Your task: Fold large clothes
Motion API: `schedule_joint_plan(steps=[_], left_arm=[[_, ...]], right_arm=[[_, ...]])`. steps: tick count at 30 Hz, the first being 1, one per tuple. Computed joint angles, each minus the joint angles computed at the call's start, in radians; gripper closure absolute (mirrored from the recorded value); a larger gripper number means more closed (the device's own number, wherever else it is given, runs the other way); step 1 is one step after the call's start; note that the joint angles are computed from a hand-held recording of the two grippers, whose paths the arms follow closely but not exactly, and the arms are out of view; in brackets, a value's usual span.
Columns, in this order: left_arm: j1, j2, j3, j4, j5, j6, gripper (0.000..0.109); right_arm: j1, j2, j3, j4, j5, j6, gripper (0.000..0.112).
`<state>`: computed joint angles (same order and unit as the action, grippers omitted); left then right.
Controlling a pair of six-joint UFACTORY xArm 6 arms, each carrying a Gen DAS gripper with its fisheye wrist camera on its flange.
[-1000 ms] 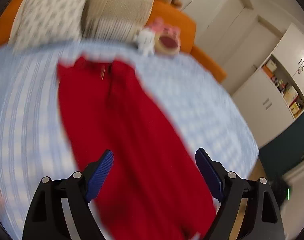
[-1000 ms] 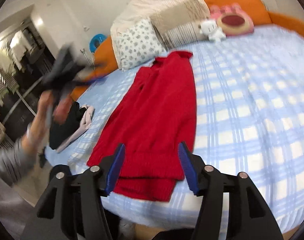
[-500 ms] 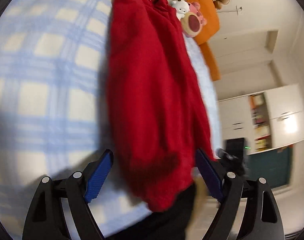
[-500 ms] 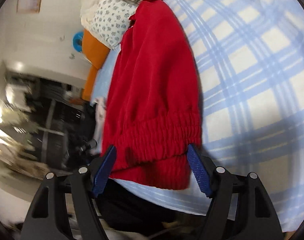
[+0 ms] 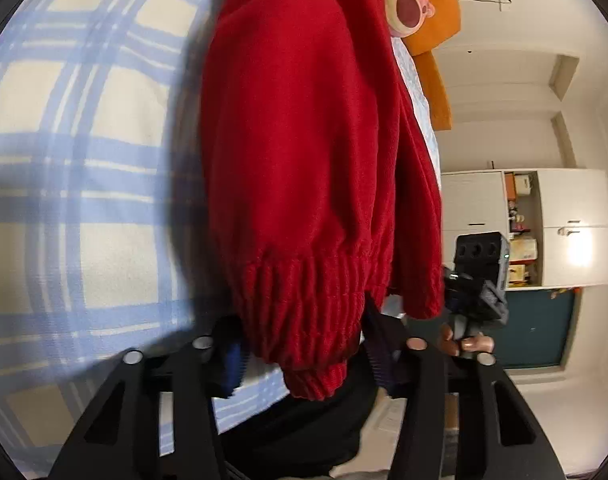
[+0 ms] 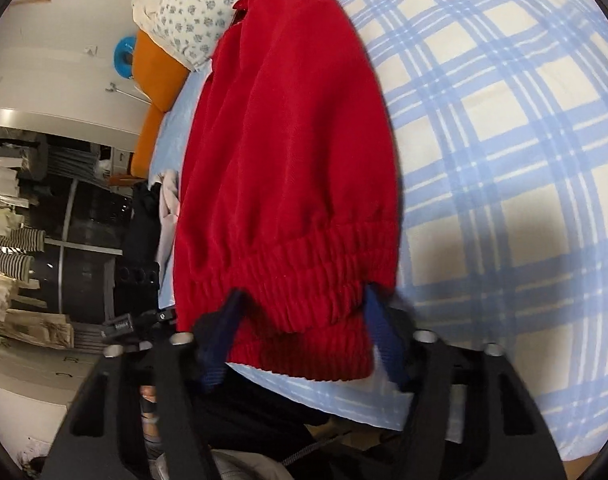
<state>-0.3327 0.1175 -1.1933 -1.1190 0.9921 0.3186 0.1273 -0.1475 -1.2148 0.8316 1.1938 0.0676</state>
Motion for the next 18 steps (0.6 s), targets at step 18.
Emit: schedule_joint_plan(steps=[18], left_arm=[[0.176,0.345,-0.513,-0.413,0.339,-0.216,0.072]], right_arm=[[-0.054,0.475,-0.719,0.212,0.079,0.137,0.086]])
